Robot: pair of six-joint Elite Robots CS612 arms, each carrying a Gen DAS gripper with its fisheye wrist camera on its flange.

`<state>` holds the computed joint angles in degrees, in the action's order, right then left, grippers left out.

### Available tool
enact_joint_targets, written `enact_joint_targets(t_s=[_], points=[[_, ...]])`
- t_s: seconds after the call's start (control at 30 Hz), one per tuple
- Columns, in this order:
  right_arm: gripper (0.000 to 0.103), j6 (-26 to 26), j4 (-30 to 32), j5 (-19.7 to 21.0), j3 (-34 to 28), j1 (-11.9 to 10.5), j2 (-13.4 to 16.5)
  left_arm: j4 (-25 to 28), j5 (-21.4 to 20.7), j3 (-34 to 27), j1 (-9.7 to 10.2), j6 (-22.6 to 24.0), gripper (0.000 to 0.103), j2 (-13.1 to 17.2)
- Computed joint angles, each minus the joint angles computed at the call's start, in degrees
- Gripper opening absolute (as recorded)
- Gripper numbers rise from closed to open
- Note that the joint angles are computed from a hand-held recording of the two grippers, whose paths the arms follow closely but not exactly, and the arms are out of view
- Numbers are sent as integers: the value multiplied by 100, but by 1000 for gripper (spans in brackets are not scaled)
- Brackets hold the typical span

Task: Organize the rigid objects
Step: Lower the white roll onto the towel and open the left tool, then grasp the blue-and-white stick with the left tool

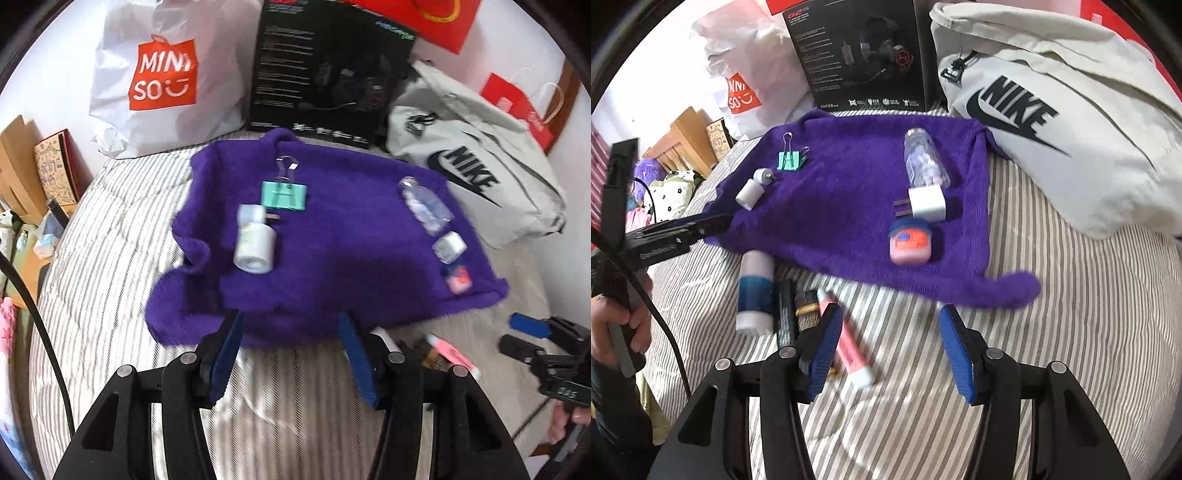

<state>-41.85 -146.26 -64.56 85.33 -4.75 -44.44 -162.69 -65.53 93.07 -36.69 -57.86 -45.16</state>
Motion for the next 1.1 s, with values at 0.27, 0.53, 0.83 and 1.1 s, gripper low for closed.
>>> enact_joint_targets(t_s=[0.27, 0.53, 0.83, 1.1], points=[[55, 210, -72, 162, 383, -164, -203, -238, -571, -290, -71, -249, 59, 278], [66, 403, -573, 198, 562, -262, -144, -10, -575, -446, -138, -374, 61, 424], [66, 531, -1191, 237, 679, -313, 113, 472, -560, -708, -151, -176, 66, 514], [83, 365, -2306, 600, 1010, -360, 219, 238, -33, -491, -274, -25, 77, 514]])
